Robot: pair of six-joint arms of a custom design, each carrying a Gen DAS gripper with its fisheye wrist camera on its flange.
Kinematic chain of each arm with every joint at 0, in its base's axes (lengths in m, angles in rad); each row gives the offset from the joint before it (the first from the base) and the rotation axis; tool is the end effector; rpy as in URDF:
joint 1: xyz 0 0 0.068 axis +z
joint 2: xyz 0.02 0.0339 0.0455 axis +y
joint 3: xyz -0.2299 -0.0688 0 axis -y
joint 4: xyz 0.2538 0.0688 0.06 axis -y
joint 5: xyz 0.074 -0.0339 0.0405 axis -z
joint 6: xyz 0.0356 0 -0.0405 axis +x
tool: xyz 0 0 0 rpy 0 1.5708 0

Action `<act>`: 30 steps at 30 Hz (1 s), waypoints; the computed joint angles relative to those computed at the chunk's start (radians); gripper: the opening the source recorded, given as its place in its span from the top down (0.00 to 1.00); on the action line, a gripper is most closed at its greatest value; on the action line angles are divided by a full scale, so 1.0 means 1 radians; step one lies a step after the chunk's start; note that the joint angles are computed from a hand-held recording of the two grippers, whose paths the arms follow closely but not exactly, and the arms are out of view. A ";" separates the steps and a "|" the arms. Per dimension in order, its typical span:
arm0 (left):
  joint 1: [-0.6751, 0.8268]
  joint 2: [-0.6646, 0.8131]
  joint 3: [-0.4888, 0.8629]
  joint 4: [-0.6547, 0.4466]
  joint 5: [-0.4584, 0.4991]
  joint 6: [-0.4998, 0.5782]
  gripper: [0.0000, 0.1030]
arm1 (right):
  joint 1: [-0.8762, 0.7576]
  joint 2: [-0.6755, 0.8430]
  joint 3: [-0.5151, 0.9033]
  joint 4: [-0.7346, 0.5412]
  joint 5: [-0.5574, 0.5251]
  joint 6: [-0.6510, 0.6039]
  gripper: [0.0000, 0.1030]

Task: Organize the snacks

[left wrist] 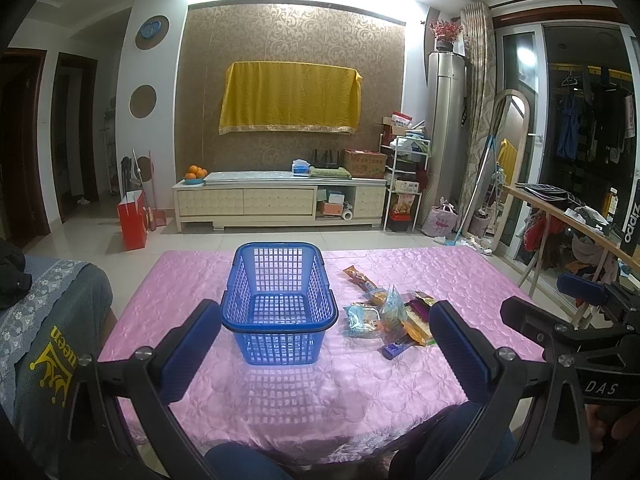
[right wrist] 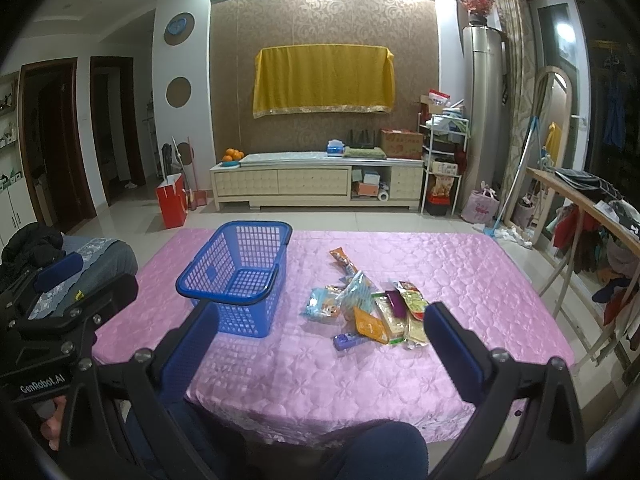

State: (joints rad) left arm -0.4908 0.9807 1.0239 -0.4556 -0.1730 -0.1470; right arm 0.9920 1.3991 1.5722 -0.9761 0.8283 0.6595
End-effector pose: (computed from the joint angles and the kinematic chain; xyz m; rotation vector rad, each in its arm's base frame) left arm 0.2172 -0.1091 0.3317 0.2282 1.9716 -0.2431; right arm 0.1798 0.2272 0.3723 0.0197 2.0787 -0.0023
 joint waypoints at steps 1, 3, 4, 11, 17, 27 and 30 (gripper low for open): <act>-0.002 0.000 0.000 0.000 -0.002 -0.001 0.00 | 0.000 0.000 -0.001 0.001 -0.001 -0.001 0.00; 0.000 0.000 0.001 -0.001 0.000 -0.002 0.00 | 0.002 -0.001 -0.003 0.000 0.000 0.002 0.00; 0.000 0.000 0.000 0.000 0.000 -0.001 0.00 | 0.002 -0.001 -0.003 0.001 0.000 0.001 0.00; 0.005 -0.012 -0.010 -0.006 0.004 -0.008 0.00 | 0.008 0.011 0.016 -0.011 -0.001 -0.001 0.00; 0.003 -0.026 -0.018 -0.011 0.002 -0.010 0.00 | 0.009 0.027 0.039 -0.018 0.001 -0.003 0.00; 0.017 -0.013 -0.008 -0.012 0.017 -0.002 0.00 | -0.001 0.025 0.030 0.037 0.019 -0.081 0.00; 0.005 0.027 0.016 -0.004 -0.013 0.012 0.00 | -0.028 0.025 0.028 0.058 0.012 -0.134 0.00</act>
